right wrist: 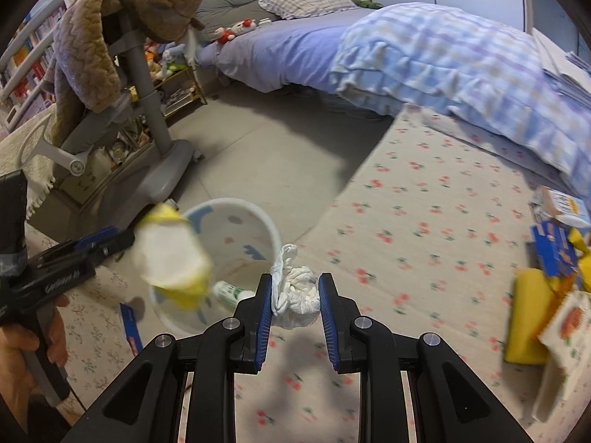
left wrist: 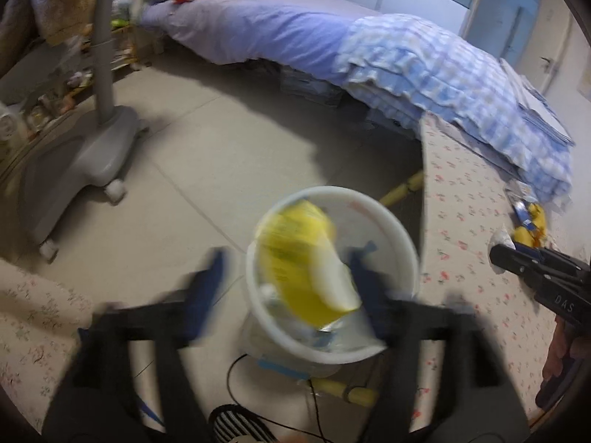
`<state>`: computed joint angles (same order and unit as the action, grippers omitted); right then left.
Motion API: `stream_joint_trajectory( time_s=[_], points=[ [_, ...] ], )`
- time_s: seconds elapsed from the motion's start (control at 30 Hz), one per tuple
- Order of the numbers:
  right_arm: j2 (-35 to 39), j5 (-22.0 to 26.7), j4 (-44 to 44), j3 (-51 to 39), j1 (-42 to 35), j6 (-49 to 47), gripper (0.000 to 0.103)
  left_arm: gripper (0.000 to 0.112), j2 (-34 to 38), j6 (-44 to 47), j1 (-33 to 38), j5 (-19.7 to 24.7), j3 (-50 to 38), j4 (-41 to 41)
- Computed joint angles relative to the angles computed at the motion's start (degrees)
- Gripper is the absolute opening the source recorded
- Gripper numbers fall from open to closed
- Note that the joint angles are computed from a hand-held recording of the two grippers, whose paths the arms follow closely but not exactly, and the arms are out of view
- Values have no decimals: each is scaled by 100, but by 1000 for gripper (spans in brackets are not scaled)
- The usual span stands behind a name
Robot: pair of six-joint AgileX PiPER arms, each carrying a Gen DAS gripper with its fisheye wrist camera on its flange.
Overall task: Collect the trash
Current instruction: 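Carry the bowl and tissue to the wastebasket and open both tools over it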
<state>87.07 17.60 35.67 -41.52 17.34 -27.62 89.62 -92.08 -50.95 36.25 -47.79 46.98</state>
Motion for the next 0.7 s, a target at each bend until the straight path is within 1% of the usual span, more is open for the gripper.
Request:
stream_joint_trajectory(
  time_s=[0.07,0.13,0.2,0.27,0.5,0.6,0.63,0.67,0.7],
  points=[
    [188,-79,195,-98,103,-128,25,83,-108,-232,-20,179,91,139],
    [402,-177,249,-214,270,-77,25,93,-138,-214,47,359,102,-22],
    [607,-261,204,-338,440,72,25,95,-149,-239,84,554,146,-152],
    [745,-335,190,-411,563,150,25,95,-142,-158,134,628,161,-254],
    [1080,-491,556,-610,849,-30,26,95,-200,-47,180,799,270,-335],
    [1086,-619,797,-590,911,-278,30,95,-237,-4,182,833,300,-369],
    [1072,-627,959,-570,899,-436,41,95,-256,1,177,849,311,-368],
    [1066,-580,913,-587,885,-364,53,95,-269,-9,158,876,319,-355],
    [1040,-580,670,-588,889,-63,79,95,-270,-3,149,892,311,-352]
  ],
)
